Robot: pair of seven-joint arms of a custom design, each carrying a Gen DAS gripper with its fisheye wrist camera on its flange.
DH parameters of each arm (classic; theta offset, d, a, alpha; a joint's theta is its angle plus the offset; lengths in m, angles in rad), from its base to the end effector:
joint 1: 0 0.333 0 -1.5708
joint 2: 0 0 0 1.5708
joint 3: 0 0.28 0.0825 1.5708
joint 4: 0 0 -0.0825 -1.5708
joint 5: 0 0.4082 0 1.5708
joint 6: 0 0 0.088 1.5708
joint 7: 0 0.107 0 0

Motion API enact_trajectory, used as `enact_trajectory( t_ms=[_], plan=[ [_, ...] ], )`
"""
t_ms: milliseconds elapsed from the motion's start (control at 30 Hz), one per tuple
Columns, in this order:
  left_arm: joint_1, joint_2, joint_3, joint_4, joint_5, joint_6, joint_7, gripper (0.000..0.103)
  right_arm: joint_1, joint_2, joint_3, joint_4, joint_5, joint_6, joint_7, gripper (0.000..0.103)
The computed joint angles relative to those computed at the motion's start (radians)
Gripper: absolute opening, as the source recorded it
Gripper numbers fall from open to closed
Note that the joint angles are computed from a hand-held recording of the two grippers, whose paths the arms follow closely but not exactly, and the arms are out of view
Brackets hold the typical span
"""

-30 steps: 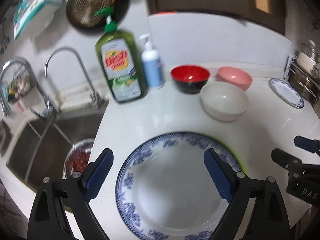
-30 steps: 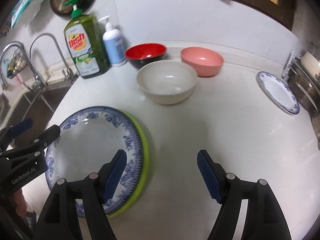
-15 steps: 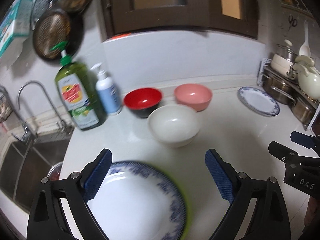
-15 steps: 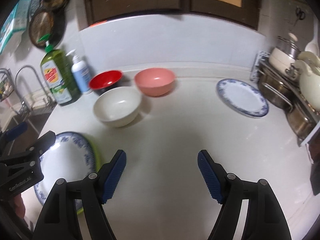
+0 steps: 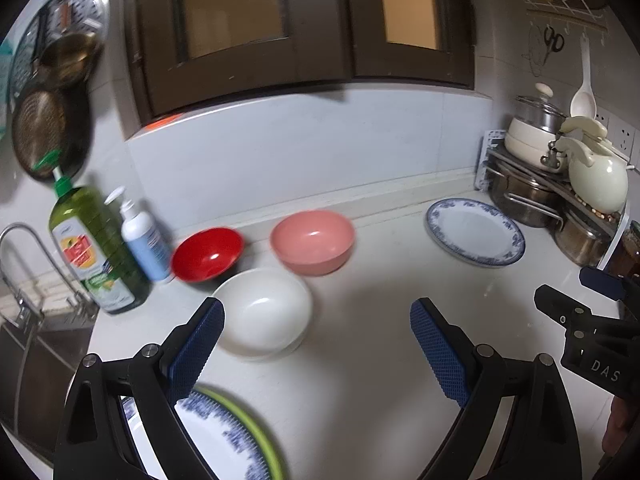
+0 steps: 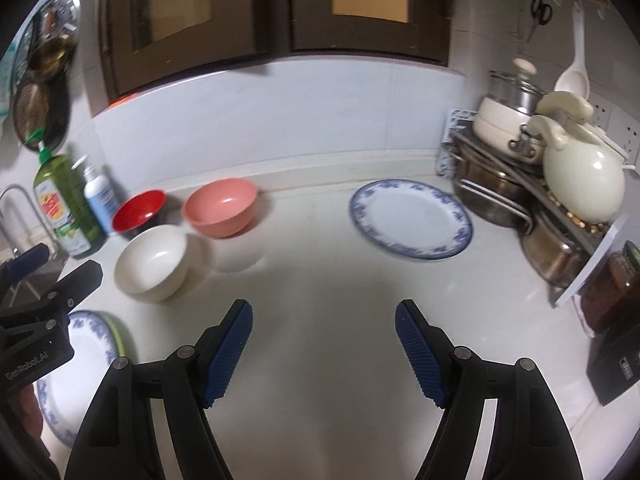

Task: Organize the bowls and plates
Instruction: 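Move both open tools over to the smaller blue-and-white plate by the pots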

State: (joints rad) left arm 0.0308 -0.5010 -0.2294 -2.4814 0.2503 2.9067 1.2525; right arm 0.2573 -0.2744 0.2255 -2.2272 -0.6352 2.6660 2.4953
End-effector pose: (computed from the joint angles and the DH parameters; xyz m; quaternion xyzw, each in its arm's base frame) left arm 0.4717 -0.1186 0.5275 -0.5913 0.6685 -0.3047 0.3325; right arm 0.4751 0.2761 0.5156 -0.6570 0.6313 -0.2838 0.2989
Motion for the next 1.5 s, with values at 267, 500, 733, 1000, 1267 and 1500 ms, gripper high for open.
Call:
enact_trajectory(
  t_ms=[267, 500, 733, 1000, 1267, 1500],
  plan=[
    [0.017, 0.163, -0.067, 0.173, 0.081, -0.025, -0.079, 0.095, -0.047, 0.007, -0.036, 0.008, -0.012, 0.027, -0.018, 0.075],
    [-0.018, 0.353, -0.074, 0.365, 0.219, -0.066, -0.179, 0.095, -0.092, 0.059, -0.072, 0.039, -0.004, 0.061, -0.013, 0.075],
    [-0.111, 0.549, -0.021, 0.565, 0.297, -0.118, -0.195, 0.095, -0.114, 0.154, -0.117, 0.115, -0.016, 0.071, -0.009, 0.075],
    [-0.236, 0.761, 0.073, 0.792, 0.327, -0.170, -0.184, 0.095, -0.102, 0.295, -0.185, 0.231, -0.052, 0.083, 0.016, 0.075],
    [-0.310, 0.966, 0.122, 1.022, 0.238, -0.234, -0.076, 0.095, -0.070, 0.445, -0.262, 0.356, -0.027, 0.083, -0.012, 0.075],
    [-0.338, 1.137, 0.133, 1.242, 0.142, -0.322, 0.013, 0.092, -0.054, 0.560, -0.312, 0.454, 0.046, 0.081, -0.064, 0.075]
  ],
)
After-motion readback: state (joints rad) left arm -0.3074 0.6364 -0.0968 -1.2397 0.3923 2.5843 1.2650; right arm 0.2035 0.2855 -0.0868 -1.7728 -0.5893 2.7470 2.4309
